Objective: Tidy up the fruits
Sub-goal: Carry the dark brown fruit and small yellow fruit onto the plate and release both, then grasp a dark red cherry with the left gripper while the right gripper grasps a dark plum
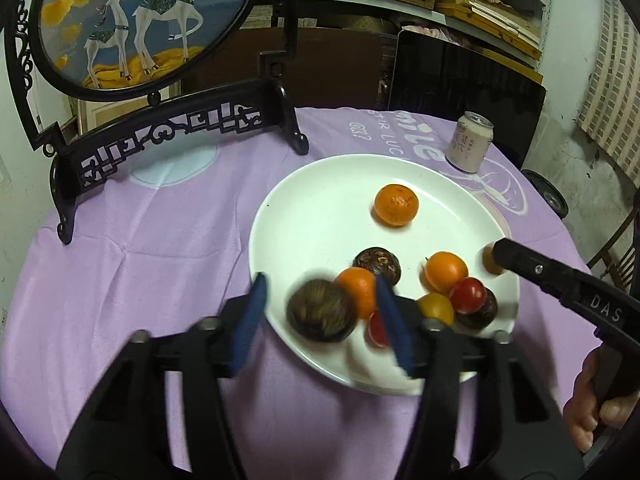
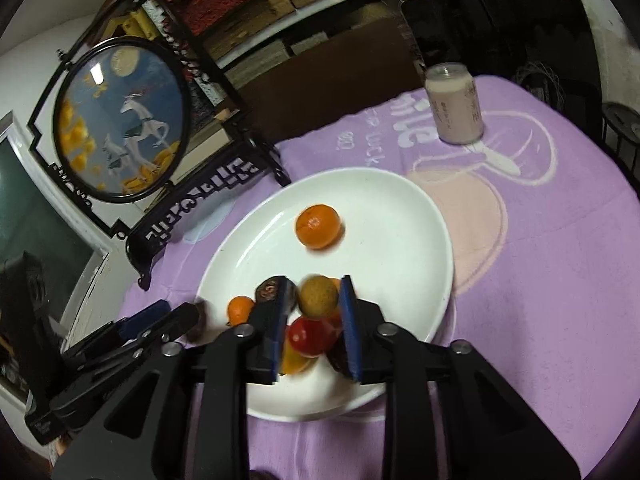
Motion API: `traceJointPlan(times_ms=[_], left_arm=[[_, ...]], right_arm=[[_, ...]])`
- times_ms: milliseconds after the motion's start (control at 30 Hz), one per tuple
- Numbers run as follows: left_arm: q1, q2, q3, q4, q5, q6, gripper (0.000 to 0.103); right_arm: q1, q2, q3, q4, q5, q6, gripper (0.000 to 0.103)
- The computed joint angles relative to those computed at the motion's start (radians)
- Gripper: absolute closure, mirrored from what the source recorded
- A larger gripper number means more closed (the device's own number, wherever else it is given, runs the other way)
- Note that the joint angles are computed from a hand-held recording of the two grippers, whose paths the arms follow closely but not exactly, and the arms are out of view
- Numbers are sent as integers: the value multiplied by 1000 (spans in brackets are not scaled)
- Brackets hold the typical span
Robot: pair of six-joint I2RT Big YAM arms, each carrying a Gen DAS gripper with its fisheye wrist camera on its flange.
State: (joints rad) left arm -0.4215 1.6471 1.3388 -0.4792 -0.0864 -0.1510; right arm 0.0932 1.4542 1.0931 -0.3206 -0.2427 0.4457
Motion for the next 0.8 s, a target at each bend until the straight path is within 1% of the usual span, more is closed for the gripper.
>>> traceJointPlan(times_ms=[33, 67, 133, 167, 300, 333, 400, 467, 633, 733, 800], left_arm=[[-1, 1, -2, 2, -5, 12, 42], [-1, 1, -2, 2, -5, 16, 42], [3, -5, -6, 1, 9, 6, 42], [5, -8, -8, -2, 15, 5, 42], [-3, -39, -42, 0, -5, 20, 42], [-4, -51, -57, 3, -9, 24, 41], [-5, -77, -96, 15, -24, 25, 37], [-3, -103, -140, 20, -27, 22, 35], [6, -171, -240, 20, -31, 26, 35], [3, -225, -305, 32, -42, 33, 27], [-4, -255, -340, 42, -58, 44, 25]], right_arm=[[-2, 4, -1, -4, -12, -7, 64], [1, 1, -5, -1, -5, -13, 64], [5, -12, -18, 2, 14, -26, 64], [6, -21, -25, 1, 9, -30, 64], [4, -63, -59, -5, 4, -23, 59], [3, -75, -68, -7, 3, -22, 58], [3, -100, -91, -2, 3, -15, 52], [10, -127, -115, 0, 9, -13, 49], [39, -203, -181, -11, 27, -47, 47], [56, -258, -234, -16, 49, -73, 46], [68, -279, -256, -34, 54, -90, 45]])
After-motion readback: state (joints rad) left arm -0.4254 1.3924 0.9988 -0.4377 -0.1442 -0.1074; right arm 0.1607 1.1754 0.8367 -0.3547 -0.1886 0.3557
